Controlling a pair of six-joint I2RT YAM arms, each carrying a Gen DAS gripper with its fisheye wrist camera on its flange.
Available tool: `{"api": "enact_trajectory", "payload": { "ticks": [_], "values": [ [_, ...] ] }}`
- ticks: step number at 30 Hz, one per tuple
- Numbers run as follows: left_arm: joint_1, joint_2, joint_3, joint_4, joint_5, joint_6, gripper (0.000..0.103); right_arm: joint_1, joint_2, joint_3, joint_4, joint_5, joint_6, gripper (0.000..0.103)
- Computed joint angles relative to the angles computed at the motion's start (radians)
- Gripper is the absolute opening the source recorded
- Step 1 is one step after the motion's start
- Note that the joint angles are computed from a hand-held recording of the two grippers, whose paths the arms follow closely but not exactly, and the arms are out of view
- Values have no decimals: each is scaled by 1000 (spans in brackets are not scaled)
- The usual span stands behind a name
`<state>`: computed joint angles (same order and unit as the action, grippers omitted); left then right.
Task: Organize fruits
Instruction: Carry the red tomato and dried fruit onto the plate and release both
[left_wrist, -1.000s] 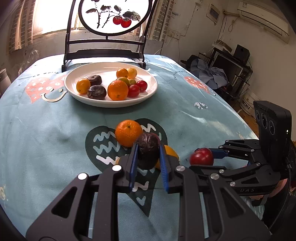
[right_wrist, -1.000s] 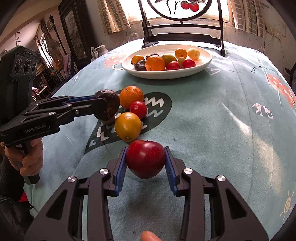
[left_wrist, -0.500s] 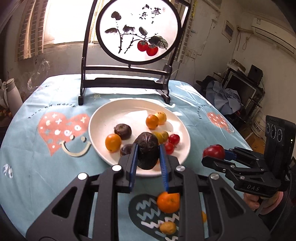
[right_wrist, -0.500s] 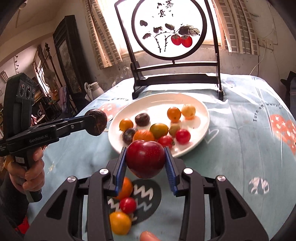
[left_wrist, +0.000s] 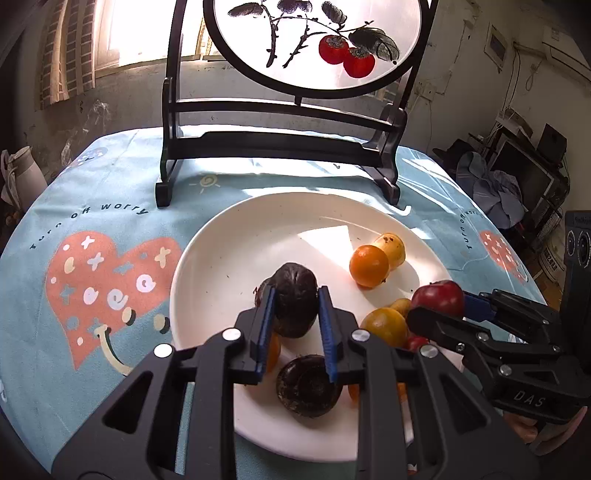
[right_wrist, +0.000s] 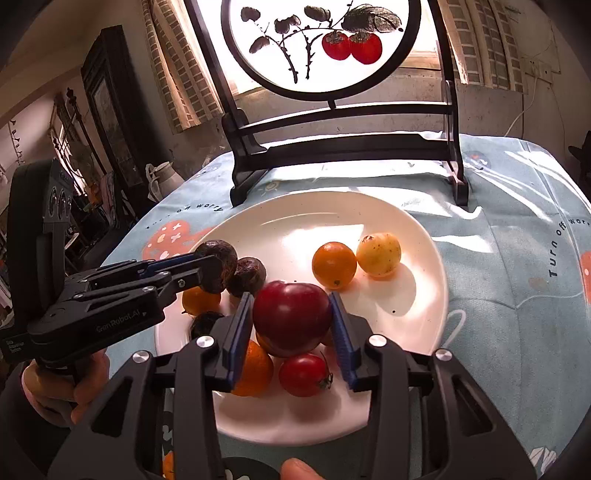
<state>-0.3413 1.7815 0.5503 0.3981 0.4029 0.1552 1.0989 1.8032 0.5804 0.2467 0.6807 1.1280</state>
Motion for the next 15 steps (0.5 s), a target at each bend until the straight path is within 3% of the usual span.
{"api": "enact_trajectory", "payload": {
  "ticks": [1, 2, 3, 7, 9, 12, 15],
  "values": [
    [-3, -20, -16, 7, -19, -6, 42, 13, -9, 5, -23, 14, 19, 60],
    [-4, -51, -46, 29, -37, -18, 69, 27, -23, 11, -57, 29, 41, 60],
    [1, -94, -88, 64, -46, -29, 80, 47, -41, 14, -89, 51, 60, 60],
    [59, -306, -193, -33, 3, 6, 85, 175, -98, 56, -288, 144, 212, 60],
    [116, -420, -253, -100, 47, 26, 93, 254, -104, 81, -374, 184, 297, 60],
    [216, -554, -336, -223, 117, 112, 97, 374, -39, 170, -552, 231, 451, 60],
    [322, -575, -436, -217, 175, 186, 97, 462, 59, 243, -645, 241, 565, 60]
  ]
}}
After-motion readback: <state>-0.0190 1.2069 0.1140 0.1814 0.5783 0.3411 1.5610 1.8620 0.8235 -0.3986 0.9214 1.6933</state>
